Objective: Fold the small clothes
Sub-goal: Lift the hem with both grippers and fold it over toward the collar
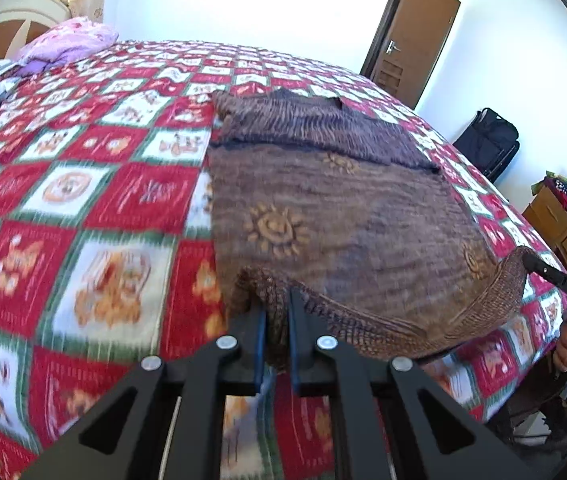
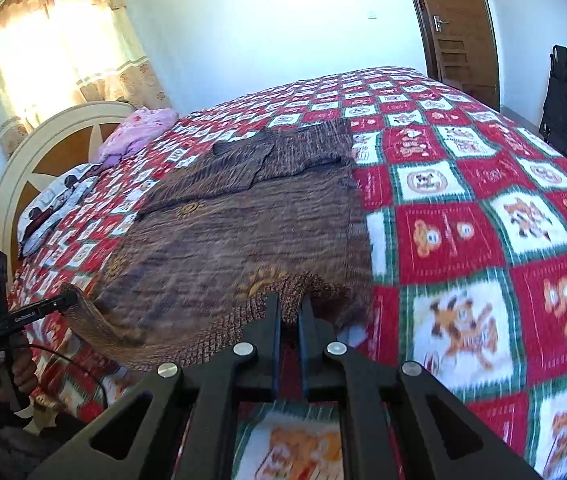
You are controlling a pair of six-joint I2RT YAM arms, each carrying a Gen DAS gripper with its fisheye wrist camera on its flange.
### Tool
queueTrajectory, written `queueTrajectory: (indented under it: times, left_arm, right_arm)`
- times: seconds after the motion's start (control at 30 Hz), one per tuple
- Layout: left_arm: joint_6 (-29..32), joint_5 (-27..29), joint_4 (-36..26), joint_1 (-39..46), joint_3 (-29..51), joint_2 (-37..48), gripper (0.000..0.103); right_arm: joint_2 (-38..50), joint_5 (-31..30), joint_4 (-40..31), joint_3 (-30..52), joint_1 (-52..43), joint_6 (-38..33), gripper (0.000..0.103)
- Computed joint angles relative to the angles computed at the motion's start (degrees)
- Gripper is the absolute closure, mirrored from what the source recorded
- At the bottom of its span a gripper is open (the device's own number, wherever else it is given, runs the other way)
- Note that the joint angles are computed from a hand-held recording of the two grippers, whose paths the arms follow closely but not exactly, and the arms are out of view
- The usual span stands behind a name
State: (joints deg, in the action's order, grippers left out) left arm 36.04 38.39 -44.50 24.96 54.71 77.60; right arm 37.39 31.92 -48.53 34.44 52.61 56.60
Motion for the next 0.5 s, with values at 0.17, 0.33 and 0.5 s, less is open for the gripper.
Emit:
queueTrajectory:
  times: [0.17,0.33,0.5]
  left_arm:
    - [-6.08,-1.43,3.1,-4.37,4.58,5.94,0.094]
    - [-9.95,-4.5,6.3,-8.6,8.82,11.32,0.094]
    - [-13.27,-7.46,5.91,-12.49,15.86,18.62,0.094]
  right_arm:
    - [3.1,-11.43,8.51,-0.2,-16.1,-11.88,0.097]
    - [10.27,-17.08,12.99,2.2,-24.8,-19.02,0.097]
    - [20.42,-24.44,18.44,5.3,-34.48,-24.77,0.097]
